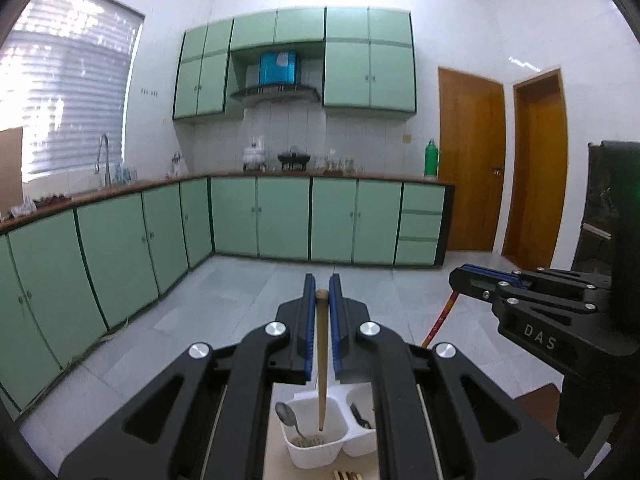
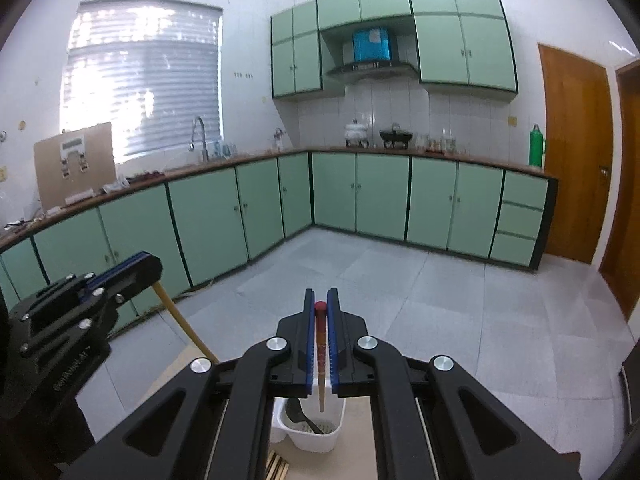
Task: Organize utensils
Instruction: 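Open both tools to drop the chopsticks into the holder, then move both open tools back toward the remaining chopsticks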
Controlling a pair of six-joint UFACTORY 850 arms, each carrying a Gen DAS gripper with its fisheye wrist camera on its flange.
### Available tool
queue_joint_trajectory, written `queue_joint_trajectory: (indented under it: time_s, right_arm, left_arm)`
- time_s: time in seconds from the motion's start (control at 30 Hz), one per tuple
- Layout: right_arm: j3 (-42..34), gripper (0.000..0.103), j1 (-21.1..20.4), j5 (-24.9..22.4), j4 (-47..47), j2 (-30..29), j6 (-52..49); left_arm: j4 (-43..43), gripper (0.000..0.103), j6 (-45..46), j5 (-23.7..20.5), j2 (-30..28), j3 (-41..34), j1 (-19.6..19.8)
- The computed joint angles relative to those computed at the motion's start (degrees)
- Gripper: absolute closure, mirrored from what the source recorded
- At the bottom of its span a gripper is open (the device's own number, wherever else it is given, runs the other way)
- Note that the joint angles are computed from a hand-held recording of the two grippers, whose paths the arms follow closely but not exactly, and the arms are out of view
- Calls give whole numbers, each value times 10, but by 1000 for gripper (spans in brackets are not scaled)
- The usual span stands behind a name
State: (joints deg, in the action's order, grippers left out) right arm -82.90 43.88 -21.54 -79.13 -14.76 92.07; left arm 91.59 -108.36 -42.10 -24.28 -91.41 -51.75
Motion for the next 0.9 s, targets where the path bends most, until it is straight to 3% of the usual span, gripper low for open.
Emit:
queue_joint_trajectory:
  time_s: [0.23,0.33,0.5,0.57,0.67,0.9]
  right_arm:
    - [-3,97,-11,28,107,-25,-87]
    - [9,94,-14,31,100,-19,-71]
    - [48,68,-8,14,26,16,20]
    - [77,54,-1,-4,-23,40,78]
    - [125,39,18,-38,-80,78,144]
    - [239,20,86,-118,-130,142,229]
  left_arm:
    - [-65,96,43,43,-12,2,25]
    - [-64,92,35,47,3,22,26]
    - [-49,71,5,31,36,60,19]
    - [-39,66,-9,18,56,85,9]
    - [-27,51,-31,-9,83,123,-11]
    - [-29,35,-98,-55,138,232,-73]
